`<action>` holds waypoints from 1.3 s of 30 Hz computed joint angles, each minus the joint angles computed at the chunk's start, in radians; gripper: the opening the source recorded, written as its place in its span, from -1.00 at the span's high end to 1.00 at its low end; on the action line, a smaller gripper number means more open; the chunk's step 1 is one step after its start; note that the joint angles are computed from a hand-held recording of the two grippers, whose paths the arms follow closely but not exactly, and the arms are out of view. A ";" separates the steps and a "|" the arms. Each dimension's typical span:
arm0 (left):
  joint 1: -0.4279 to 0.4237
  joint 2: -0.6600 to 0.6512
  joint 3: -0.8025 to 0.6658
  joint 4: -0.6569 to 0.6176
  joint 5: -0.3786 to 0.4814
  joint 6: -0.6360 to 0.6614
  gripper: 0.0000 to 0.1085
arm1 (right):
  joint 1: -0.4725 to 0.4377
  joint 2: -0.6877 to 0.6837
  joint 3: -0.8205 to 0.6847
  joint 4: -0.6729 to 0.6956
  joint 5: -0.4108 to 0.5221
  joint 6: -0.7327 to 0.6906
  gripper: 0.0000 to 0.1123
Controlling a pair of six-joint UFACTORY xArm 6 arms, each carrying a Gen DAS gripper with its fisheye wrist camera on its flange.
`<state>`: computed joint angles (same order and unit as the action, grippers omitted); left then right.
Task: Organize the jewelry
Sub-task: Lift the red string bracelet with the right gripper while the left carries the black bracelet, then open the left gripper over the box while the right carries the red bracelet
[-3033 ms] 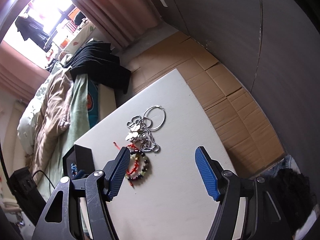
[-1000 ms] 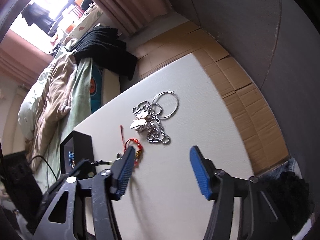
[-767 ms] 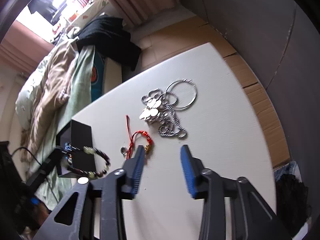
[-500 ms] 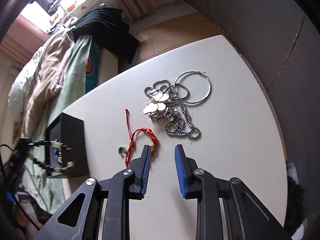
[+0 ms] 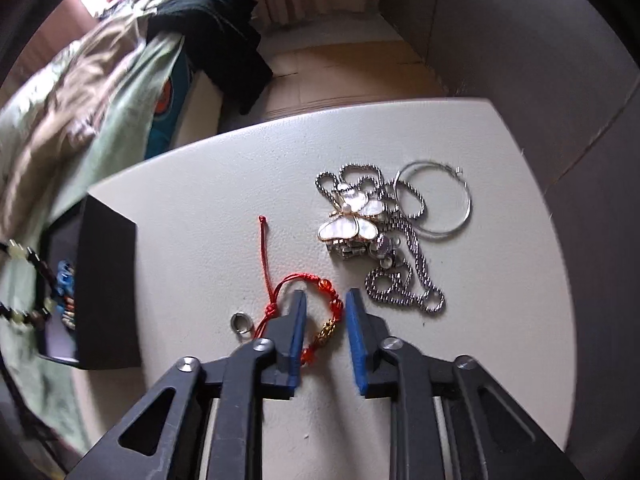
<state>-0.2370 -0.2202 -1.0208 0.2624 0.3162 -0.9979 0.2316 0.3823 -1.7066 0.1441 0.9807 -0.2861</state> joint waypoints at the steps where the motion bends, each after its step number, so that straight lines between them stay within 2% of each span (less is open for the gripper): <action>1: 0.001 -0.002 0.002 0.011 0.007 -0.014 0.87 | -0.006 0.003 -0.007 0.015 0.009 -0.001 0.83; 4: 0.008 -0.009 0.009 0.041 0.021 -0.053 0.87 | -0.030 0.021 -0.045 0.080 0.057 -0.013 0.84; 8: 0.015 -0.016 0.022 0.064 0.033 -0.098 0.87 | -0.081 0.048 -0.106 0.233 0.167 -0.043 0.84; 15: 0.032 -0.025 0.043 0.097 0.043 -0.211 0.87 | -0.127 -0.001 -0.083 0.435 0.222 -0.146 0.84; 18: 0.038 -0.029 0.059 0.018 0.026 -0.173 0.85 | -0.125 -0.029 -0.061 0.490 0.228 -0.186 0.85; 22: 0.039 -0.026 0.055 -0.051 0.054 -0.122 0.84 | -0.117 -0.064 -0.031 0.543 0.234 -0.219 0.84; 31: 0.048 -0.032 0.050 -0.082 0.100 -0.062 0.81 | -0.096 -0.124 0.023 0.686 0.232 -0.294 0.84; 32: 0.049 -0.032 0.045 -0.066 0.116 -0.074 0.65 | -0.092 -0.131 0.030 0.709 0.232 -0.305 0.84; 33: 0.051 -0.035 0.042 -0.034 0.133 -0.102 0.21 | -0.089 -0.137 0.037 0.725 0.231 -0.314 0.84; 34: 0.054 -0.041 0.043 0.002 0.142 -0.136 -0.07 | -0.083 -0.146 0.047 0.743 0.226 -0.325 0.84; 35: 0.056 -0.049 0.047 0.034 0.141 -0.168 -0.50 | -0.080 -0.152 0.053 0.756 0.223 -0.336 0.84; 36: 0.061 -0.062 0.058 0.084 0.132 -0.217 -0.62 | -0.076 -0.156 0.058 0.775 0.223 -0.347 0.84; 39: 0.071 -0.089 0.064 0.161 0.145 -0.283 -0.62 | -0.067 -0.174 0.077 0.829 0.226 -0.381 0.84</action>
